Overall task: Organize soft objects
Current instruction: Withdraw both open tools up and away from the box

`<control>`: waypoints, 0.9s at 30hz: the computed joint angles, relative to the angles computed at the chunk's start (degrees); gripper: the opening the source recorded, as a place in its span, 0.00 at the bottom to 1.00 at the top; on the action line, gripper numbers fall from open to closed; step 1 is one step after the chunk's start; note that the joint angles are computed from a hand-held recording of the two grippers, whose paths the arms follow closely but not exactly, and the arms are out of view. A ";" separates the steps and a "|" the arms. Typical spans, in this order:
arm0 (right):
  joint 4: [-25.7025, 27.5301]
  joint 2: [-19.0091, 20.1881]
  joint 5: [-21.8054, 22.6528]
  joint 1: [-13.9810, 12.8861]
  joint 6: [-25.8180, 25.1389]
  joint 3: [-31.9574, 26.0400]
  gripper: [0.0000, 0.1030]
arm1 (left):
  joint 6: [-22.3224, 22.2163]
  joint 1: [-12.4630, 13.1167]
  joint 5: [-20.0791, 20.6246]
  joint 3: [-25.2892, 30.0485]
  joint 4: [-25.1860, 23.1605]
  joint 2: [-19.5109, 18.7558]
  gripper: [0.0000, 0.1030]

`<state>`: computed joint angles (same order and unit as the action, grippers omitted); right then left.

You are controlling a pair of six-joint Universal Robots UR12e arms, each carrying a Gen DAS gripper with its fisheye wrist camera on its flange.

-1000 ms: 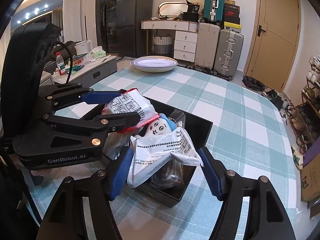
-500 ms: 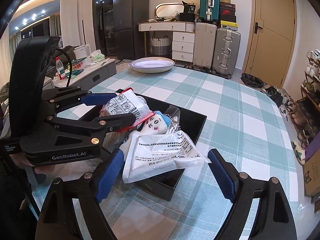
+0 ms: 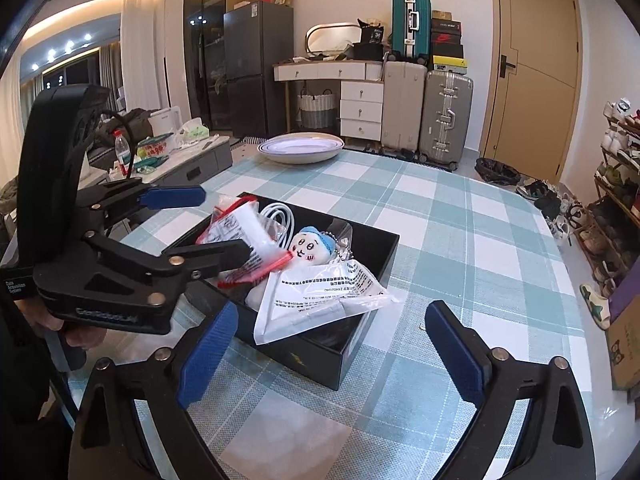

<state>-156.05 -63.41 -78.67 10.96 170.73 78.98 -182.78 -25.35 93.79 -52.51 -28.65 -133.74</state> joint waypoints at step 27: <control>-15.52 -1.20 1.35 0.04 6.03 5.92 0.99 | -8.28 -1.11 11.83 -10.74 10.47 3.86 1.00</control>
<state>-171.57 -64.61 -77.32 10.99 176.77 84.90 -191.07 -26.46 105.62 -63.26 -18.18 -129.88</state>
